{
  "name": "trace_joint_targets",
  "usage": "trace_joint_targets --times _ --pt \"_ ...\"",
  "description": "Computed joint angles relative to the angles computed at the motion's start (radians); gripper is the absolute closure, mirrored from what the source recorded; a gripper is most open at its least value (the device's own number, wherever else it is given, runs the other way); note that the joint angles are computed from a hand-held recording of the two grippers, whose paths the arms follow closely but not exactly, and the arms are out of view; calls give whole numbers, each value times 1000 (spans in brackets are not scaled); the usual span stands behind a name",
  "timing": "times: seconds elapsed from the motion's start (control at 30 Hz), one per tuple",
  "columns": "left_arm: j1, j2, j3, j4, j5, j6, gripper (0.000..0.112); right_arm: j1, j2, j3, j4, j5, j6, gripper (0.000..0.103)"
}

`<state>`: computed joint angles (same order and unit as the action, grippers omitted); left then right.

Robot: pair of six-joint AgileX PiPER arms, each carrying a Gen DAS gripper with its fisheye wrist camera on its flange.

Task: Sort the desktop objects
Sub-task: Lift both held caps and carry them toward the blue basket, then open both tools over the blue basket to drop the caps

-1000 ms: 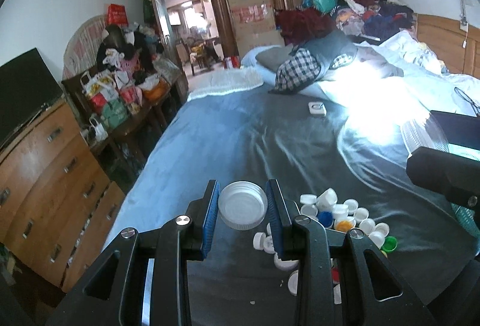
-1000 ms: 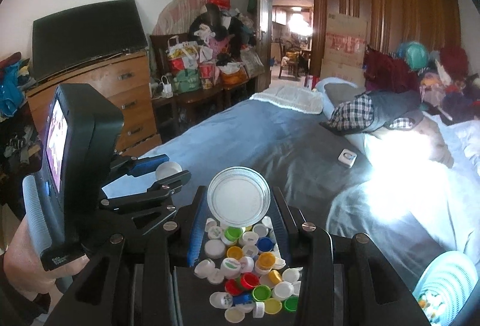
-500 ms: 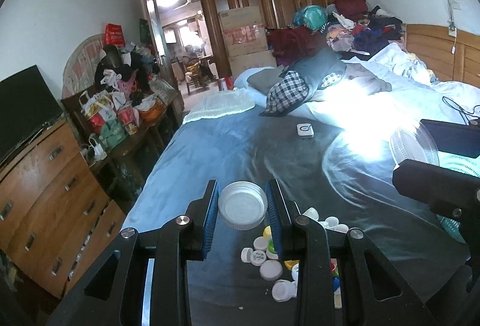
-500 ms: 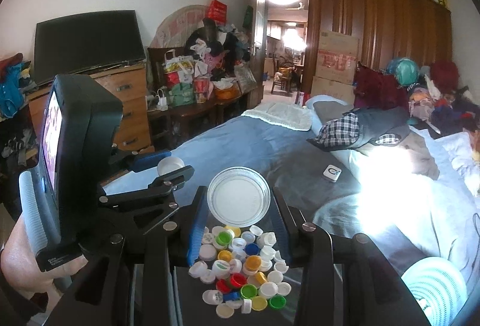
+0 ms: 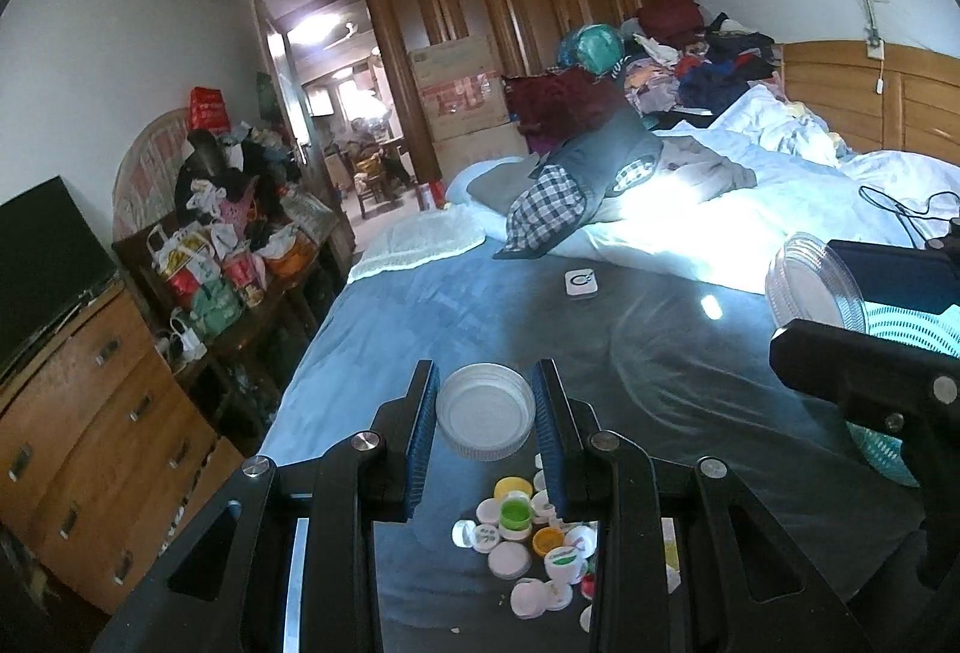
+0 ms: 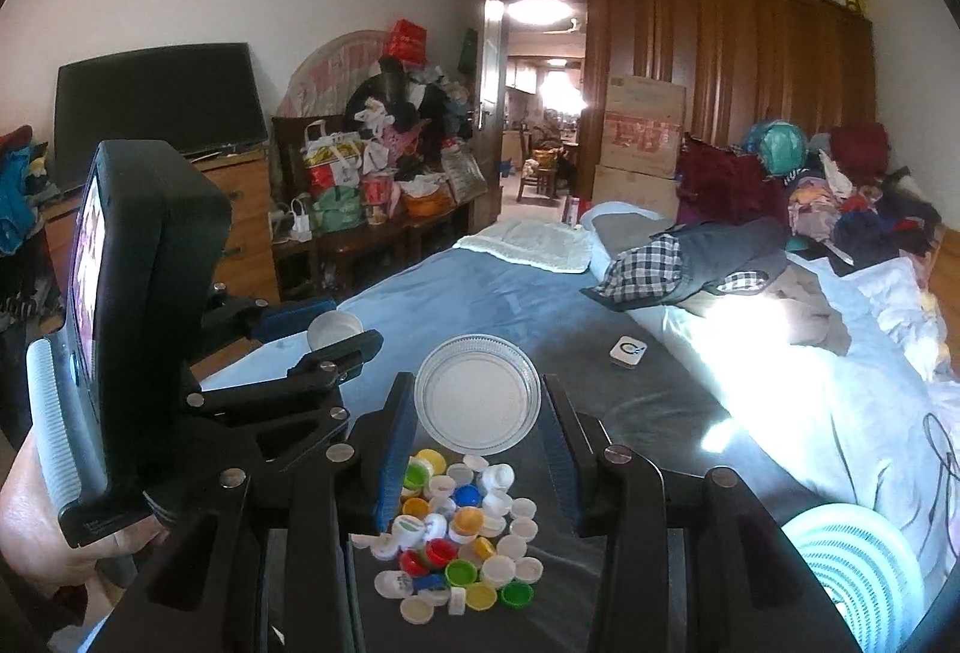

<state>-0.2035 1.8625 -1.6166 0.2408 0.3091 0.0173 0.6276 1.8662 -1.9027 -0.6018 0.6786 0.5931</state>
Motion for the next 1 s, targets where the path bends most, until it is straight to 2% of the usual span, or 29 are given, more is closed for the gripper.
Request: trace_joint_targets --times 0.33,0.43,0.63,0.83,0.93,1.0 --pt "-95 -10 -8 195 30 -161 85 -37 -119 161 -56 -57 86 59" --pt "-130 2 -32 202 55 -161 85 -53 -158 218 -80 -70 118 59" --pt "-211 72 -124 69 124 -40 85 -131 -254 362 -106 -60 186 59" --pt "-313 174 -260 -77 225 92 85 -251 -355 502 -120 4 222 59" --pt "-353 264 -400 -177 331 171 85 -338 -397 565 -96 31 198 59" --pt "-374 347 -539 -255 440 217 85 -410 -422 606 -63 32 168 59"
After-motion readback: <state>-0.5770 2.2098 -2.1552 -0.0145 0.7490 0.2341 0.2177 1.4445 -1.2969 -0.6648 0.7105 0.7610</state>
